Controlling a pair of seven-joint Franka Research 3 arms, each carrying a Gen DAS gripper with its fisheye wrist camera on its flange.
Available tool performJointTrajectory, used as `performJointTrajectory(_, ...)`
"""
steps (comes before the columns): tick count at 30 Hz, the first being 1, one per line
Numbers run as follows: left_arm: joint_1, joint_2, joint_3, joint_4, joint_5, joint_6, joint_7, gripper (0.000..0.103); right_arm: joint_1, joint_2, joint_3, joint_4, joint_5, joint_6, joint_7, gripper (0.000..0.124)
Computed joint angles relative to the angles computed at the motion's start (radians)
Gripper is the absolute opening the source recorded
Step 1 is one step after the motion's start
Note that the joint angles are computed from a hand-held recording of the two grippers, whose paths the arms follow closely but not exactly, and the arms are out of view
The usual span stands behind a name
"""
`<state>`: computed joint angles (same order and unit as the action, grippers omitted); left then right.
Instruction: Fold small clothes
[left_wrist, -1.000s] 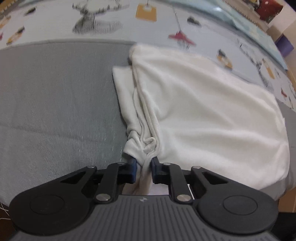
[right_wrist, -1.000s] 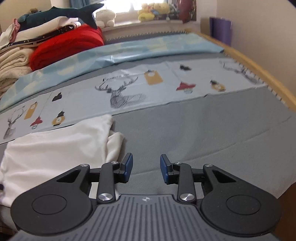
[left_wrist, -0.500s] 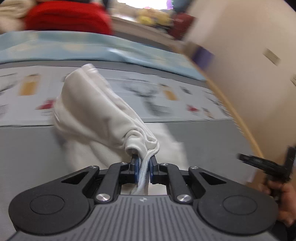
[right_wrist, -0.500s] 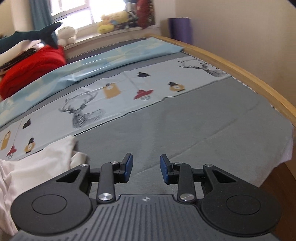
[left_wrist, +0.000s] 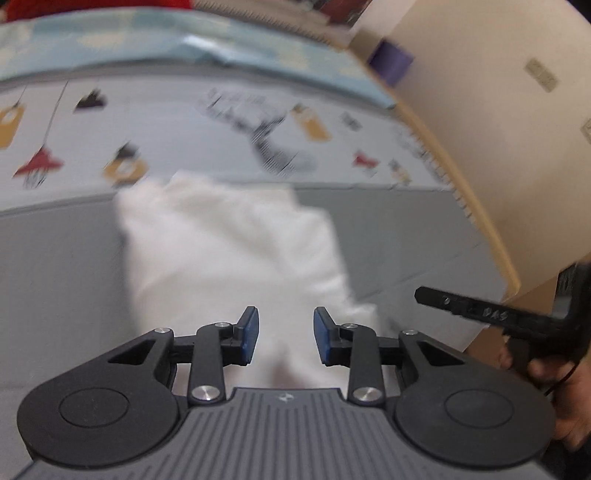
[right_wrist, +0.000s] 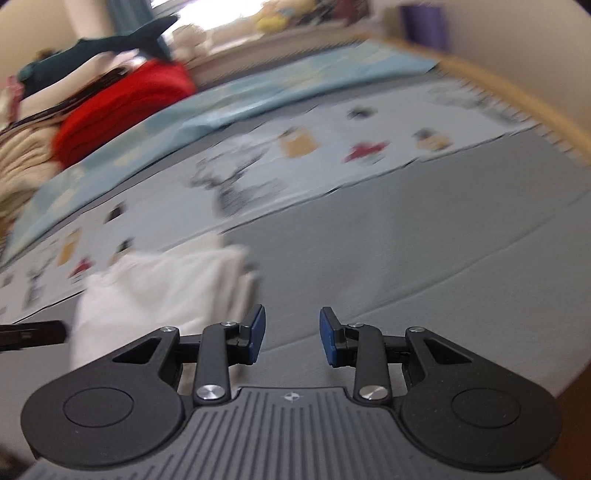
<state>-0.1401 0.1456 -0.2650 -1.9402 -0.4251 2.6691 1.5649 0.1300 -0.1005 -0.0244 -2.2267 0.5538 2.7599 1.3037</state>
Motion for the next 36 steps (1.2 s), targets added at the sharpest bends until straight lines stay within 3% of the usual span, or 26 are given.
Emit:
performJointTrajectory(2, 0.007, -0.009, 0.009, -0.006, 0.033, -0.051, 0.022, 0.035, 0.017, 0.022, -0.009, 0.043, 0.087, -0.102, -0.060, 0.034)
performJointTrajectory(4, 0.016, -0.014, 0.009, -0.017, 0.019, -0.099, 0.079, 0.035, 0.024, 0.041, 0.002, 0.068, 0.113, -0.137, -0.076, 0.034)
performJointTrajectory(6, 0.021, -0.033, 0.016, -0.050, 0.008, -0.134, 0.122, 0.035, 0.028, 0.062, 0.016, 0.087, 0.101, -0.148, -0.040, 0.038)
performJointTrajectory(10, -0.006, -0.006, 0.039, -0.049, 0.178, -0.226, 0.048, 0.032, 0.024, 0.114, 0.025, 0.139, 0.073, -0.211, 0.058, 0.041)
performJointTrajectory(12, 0.004, -0.019, 0.035, -0.066, 0.141, -0.203, 0.063, 0.032, 0.025, 0.130, 0.030, 0.152, 0.033, -0.224, 0.098, 0.041)
performJointTrajectory(13, 0.011, -0.023, 0.035, -0.067, 0.104, -0.188, 0.064, 0.032, 0.026, 0.136, 0.033, 0.153, 0.009, -0.220, 0.109, 0.041)
performJointTrajectory(14, 0.018, -0.030, 0.035, -0.074, 0.067, -0.163, 0.070, 0.032, 0.028, 0.136, 0.035, 0.150, -0.009, -0.212, 0.111, 0.033)
performJointTrajectory(15, 0.023, -0.037, 0.036, -0.082, 0.038, -0.139, 0.080, 0.032, 0.029, 0.134, 0.037, 0.146, -0.014, -0.203, 0.099, 0.014)
performJointTrajectory(17, 0.027, -0.039, 0.043, -0.088, 0.028, -0.124, 0.073, 0.032, 0.030, 0.115, 0.041, 0.121, 0.016, -0.147, 0.057, 0.011)
performJointTrajectory(19, 0.030, -0.033, 0.047, -0.083, 0.035, -0.142, 0.067, 0.032, 0.029, 0.080, 0.038, 0.087, 0.146, -0.062, -0.011, 0.010)
performJointTrajectory(20, 0.032, -0.030, 0.046, -0.079, 0.030, -0.155, 0.079, 0.033, 0.059, 0.059, 0.004, 0.072, 0.197, -0.027, -0.030, 0.010)
performJointTrajectory(22, 0.029, -0.015, 0.047, -0.057, 0.059, -0.198, 0.079, 0.034, 0.015, 0.051, 0.036, 0.051, 0.090, -0.017, 0.020, 0.010)
performJointTrajectory(23, 0.022, -0.003, 0.051, -0.043, 0.111, -0.222, 0.057, 0.034, 0.007, 0.064, 0.033, 0.059, -0.050, -0.065, 0.120, 0.010)
performJointTrajectory(25, 0.015, 0.020, 0.051, -0.020, 0.164, -0.249, 0.021, 0.036, -0.003, 0.114, 0.024, 0.115, -0.163, -0.223, 0.204, 0.011)
performJointTrajectory(26, 0.016, 0.026, 0.048, -0.017, 0.163, -0.247, 0.014, 0.036, -0.001, 0.122, 0.023, 0.122, -0.196, -0.228, 0.220, 0.013)
performJointTrajectory(29, 0.031, 0.022, 0.041, -0.023, 0.122, -0.210, 0.009, 0.037, 0.005, 0.100, 0.024, 0.088, -0.250, -0.117, 0.268, 0.028)
performJointTrajectory(31, 0.032, 0.009, 0.044, -0.041, 0.117, -0.148, -0.023, 0.038, 0.007, 0.080, 0.023, 0.065, -0.182, -0.061, 0.235, 0.037)
performJointTrajectory(33, 0.034, 0.001, 0.052, -0.060, 0.122, -0.091, -0.080, 0.039, 0.009, 0.081, 0.018, 0.080, -0.073, -0.119, 0.128, 0.050)
performJointTrajectory(36, 0.049, 0.006, 0.049, -0.064, 0.071, -0.027, -0.119, 0.048, 0.000, 0.118, 0.014, 0.138, -0.109, -0.312, 0.105, 0.050)
